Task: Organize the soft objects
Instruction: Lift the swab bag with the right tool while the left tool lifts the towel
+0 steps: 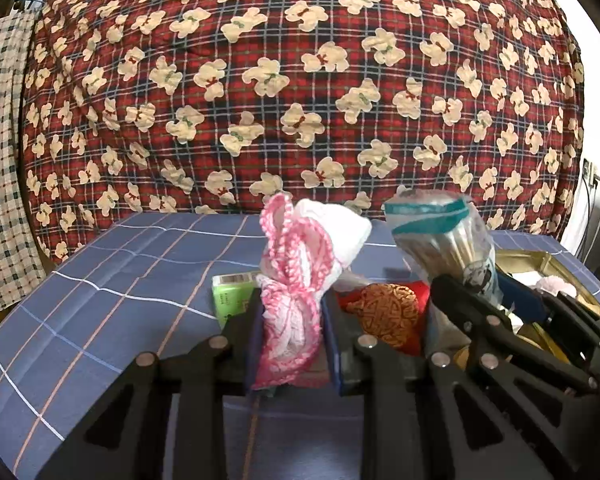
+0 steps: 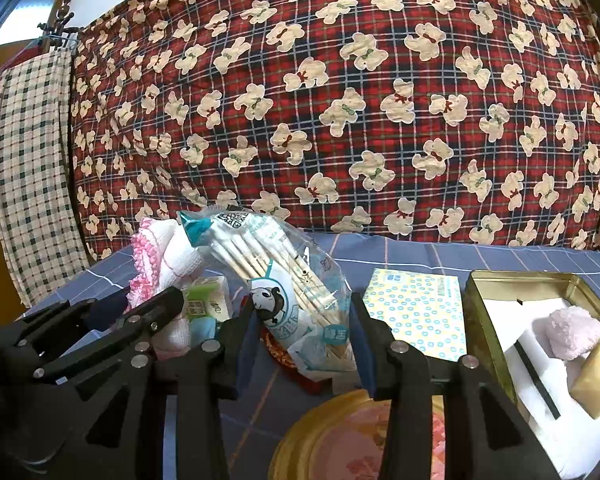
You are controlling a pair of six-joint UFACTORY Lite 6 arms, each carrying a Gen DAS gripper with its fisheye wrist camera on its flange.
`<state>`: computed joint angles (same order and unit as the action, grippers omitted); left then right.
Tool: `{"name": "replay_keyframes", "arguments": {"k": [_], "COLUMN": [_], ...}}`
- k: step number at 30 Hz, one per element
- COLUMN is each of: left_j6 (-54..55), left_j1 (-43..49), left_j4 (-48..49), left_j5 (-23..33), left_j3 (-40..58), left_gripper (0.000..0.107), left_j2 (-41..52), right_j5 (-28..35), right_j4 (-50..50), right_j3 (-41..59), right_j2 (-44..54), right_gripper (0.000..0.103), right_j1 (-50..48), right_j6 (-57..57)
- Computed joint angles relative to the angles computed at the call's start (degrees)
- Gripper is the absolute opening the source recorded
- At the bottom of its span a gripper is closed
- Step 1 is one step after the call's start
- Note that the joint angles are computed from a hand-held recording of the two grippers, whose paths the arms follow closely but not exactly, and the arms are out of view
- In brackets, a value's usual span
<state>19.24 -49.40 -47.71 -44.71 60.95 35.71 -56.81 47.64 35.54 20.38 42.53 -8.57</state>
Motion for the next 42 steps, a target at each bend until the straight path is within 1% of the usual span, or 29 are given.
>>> {"name": "replay_keyframes", "arguments": {"k": [8,15,24,33,42], "left_j6": [0.44,0.20,2.95,2.76,4.34], "left_j1": [-0.51,0.06,-1.70,-3.01,-4.17], "left_j4": [1.40,1.75,-0.07,-0.10,-1.26], "left_j5": [0.29,2.47,0.91,-0.70,0.56], "left_j3": [0.36,1.77,2.49,2.23,4.44], "left_gripper": [0.025,0.025,0.025,0.025,0.025], "left_j2": [0.19,0.75,1.32,1.22,2.42], "right_j5": [0.05,-0.42,-1.03,-2.26,-3.13], "right_j4": [-1.03,-1.89,-2.19,-2.71,-3.60], "right_j3": [-1.43,-2.69,-4.64,-6.44,-8.38], "right_j2": [-0.99,-1.75,-3.34,-4.37,-5.54], "right_gripper": [0.045,0.045,0.045,0.045,0.045], "right_j1": [-1.15,-1.81,-2.13,-2.63,-3.50], "right_j6": [1.13,1.99,2.82,4.09,6.06]}}
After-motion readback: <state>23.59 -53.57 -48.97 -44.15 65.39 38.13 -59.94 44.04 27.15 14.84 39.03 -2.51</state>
